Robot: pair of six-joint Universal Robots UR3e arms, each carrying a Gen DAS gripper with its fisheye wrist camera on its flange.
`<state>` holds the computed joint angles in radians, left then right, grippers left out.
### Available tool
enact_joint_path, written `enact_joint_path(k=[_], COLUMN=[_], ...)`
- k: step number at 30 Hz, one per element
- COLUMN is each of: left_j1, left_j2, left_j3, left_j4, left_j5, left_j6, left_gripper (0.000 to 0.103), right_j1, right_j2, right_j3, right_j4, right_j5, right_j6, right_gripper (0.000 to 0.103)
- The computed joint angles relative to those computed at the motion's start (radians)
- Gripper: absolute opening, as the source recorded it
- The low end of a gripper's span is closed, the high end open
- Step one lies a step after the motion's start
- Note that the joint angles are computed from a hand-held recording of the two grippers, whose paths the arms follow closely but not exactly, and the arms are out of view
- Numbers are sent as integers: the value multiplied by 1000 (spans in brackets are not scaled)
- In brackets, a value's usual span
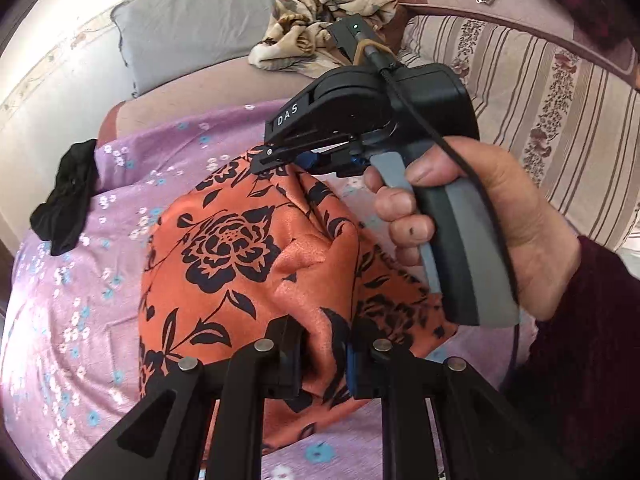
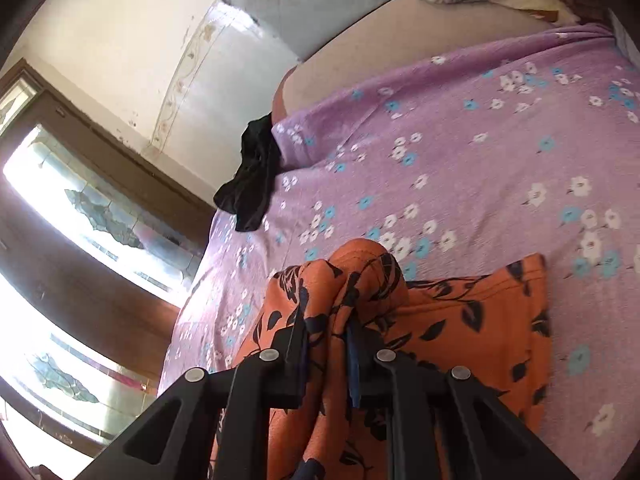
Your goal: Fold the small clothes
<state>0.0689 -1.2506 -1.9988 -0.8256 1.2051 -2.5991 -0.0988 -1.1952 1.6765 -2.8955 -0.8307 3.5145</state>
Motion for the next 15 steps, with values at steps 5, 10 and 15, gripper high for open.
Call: enact_joint_path(k=[5,10,15], left_j1=[-149,-109,93], left_j2=[-260,-305,-7], left_j3=[140,190,36], left_j4=[31,-136,-278], left_j5=[4,-83,-223], left_j6=[-109,-70,184], left_gripper=[18,51,72], right_j1=[-136,-214,-331], right_j2=[-47,-29,-98], right_j3=[86,90,218], right_j4=[32,187,97], right_j5=[21,-21,29], right_j6=[-72,-152,-68], right_gripper=[16,19,24])
